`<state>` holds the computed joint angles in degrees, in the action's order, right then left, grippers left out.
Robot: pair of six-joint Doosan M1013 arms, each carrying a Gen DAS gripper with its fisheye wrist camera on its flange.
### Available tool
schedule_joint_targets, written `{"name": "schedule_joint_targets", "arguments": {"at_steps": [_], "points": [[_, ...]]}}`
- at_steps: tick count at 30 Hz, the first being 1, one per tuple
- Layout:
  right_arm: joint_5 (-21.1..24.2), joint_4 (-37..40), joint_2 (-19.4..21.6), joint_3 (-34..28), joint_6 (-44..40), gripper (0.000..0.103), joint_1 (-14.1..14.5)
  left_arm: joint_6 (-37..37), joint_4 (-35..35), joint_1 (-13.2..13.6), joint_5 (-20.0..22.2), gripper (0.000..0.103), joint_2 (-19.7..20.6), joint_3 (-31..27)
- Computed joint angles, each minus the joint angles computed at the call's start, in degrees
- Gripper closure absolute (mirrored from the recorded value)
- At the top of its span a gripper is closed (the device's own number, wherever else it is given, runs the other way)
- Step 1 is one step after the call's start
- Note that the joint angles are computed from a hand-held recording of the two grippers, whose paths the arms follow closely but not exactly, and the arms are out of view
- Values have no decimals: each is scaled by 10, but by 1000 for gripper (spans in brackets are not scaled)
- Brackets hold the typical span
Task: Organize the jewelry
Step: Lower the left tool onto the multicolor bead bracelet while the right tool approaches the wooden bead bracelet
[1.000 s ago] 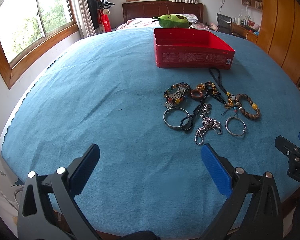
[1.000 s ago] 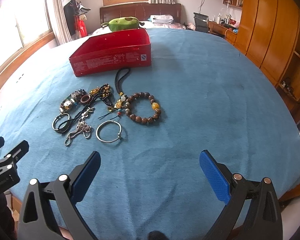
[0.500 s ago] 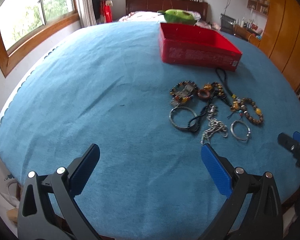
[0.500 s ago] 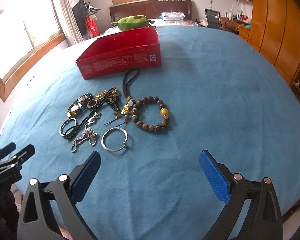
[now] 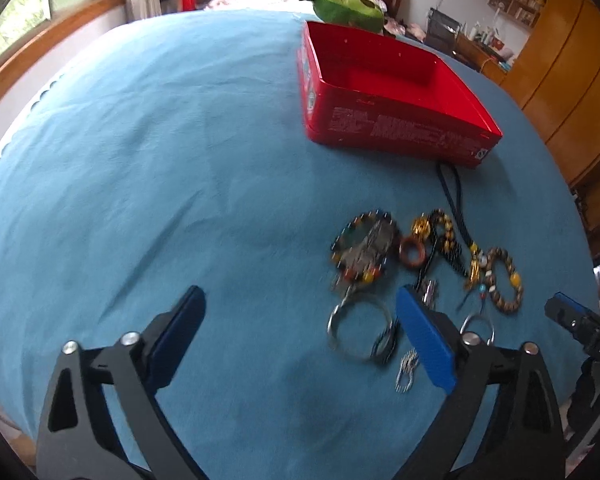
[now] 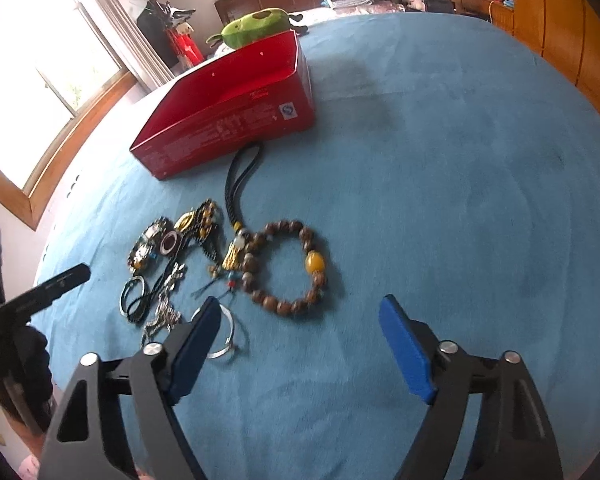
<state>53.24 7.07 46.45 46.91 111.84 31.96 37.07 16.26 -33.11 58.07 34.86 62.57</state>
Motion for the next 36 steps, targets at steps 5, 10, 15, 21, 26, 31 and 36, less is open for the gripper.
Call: {"name": "schedule_joint_targets", "arguments": {"at_steps": [5, 10, 15, 21, 26, 31, 36], "points": [[35, 34, 28, -46, -23, 42, -9, 81, -98, 24, 19, 37, 38, -55], [55, 44, 45, -71, -33, 47, -11, 126, -138, 34, 42, 52, 72, -100], [64, 38, 55, -88, -39, 47, -10, 153, -158, 37, 53, 62, 91, -127], [70, 39, 64, -102, -43, 47, -11, 186, -198, 43, 51, 78, 100, -143], [74, 39, 67, -106, -41, 47, -11, 194, -214, 45, 46, 79, 106, -148], [72, 37, 67, -106, -39, 47, -10, 210, -241, 51, 29, 78, 104, -137], [73, 34, 69, -110, -35, 47, -9, 216, -235, 50, 25, 80, 106, -138]]}}
